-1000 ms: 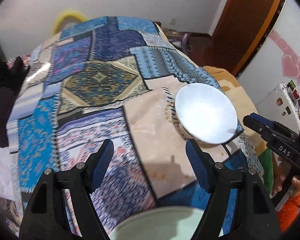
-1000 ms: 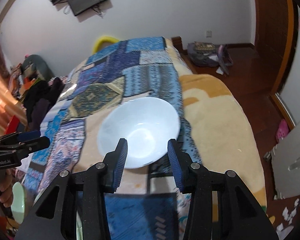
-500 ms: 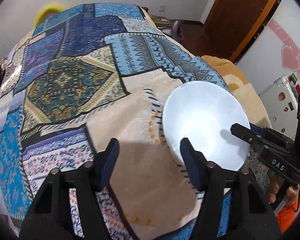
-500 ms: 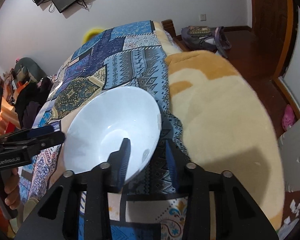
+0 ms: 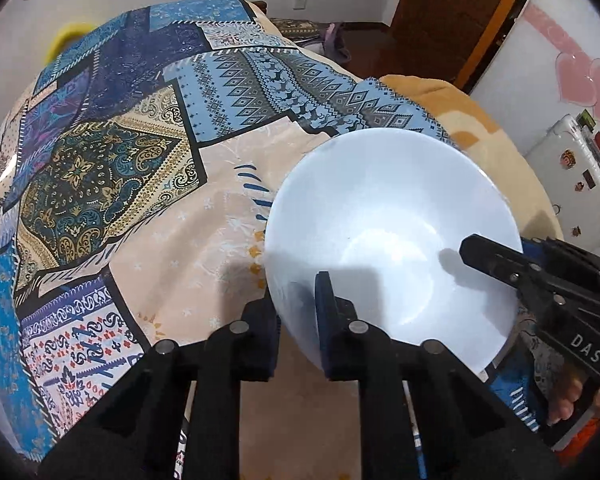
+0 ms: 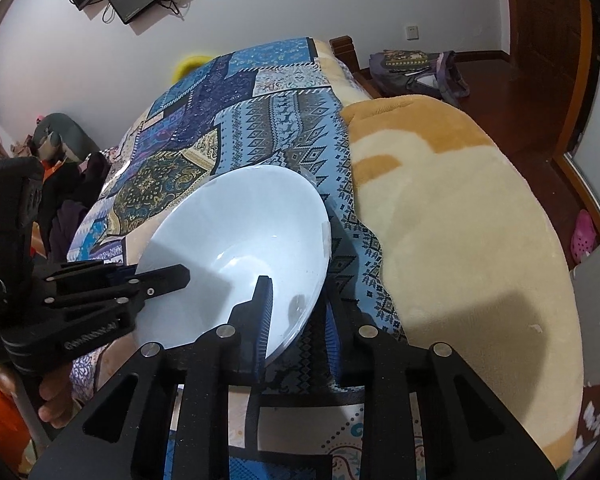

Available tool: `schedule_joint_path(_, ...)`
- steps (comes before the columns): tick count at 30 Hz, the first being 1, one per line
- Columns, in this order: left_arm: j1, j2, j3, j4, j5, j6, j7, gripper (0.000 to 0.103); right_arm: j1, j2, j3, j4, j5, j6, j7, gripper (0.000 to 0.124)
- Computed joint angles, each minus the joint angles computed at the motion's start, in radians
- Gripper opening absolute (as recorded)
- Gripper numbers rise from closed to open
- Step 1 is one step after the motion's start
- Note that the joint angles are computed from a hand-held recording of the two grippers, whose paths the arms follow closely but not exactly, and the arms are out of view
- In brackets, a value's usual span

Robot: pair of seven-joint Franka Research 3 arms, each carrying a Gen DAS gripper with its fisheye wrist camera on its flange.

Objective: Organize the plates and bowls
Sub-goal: 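Lift and carry the white bowl toward the plate stack with both tools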

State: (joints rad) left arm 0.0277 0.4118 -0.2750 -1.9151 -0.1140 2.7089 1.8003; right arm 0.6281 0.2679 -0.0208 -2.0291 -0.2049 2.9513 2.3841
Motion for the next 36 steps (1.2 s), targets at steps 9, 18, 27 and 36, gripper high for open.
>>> schedule_joint_path(9, 0.026, -0.092, -0.009, -0.085, -0.076, -0.001, 0.026, 0.015, 0.023, -0.033, -0.001, -0.006, -0.049, -0.011, 0.035, 0.022)
schedule_joint_path(18, 0.022, -0.269, 0.013, -0.228, -0.239, 0.035, 0.125, 0.015, 0.035, -0.092, 0.021, -0.028, -0.17, -0.011, 0.135, 0.022)
schedule_joint_path(27, -0.065, -0.486, 0.119, -0.4, -0.361, 0.048, 0.213, 0.015, 0.031, -0.149, 0.074, -0.032, -0.322, -0.031, 0.271, 0.022)
schedule_joint_path(36, -0.162, -0.696, 0.25, -0.577, -0.367, 0.053, 0.224, 0.015, 0.027, -0.178, 0.143, -0.025, -0.441, -0.053, 0.38, 0.022)
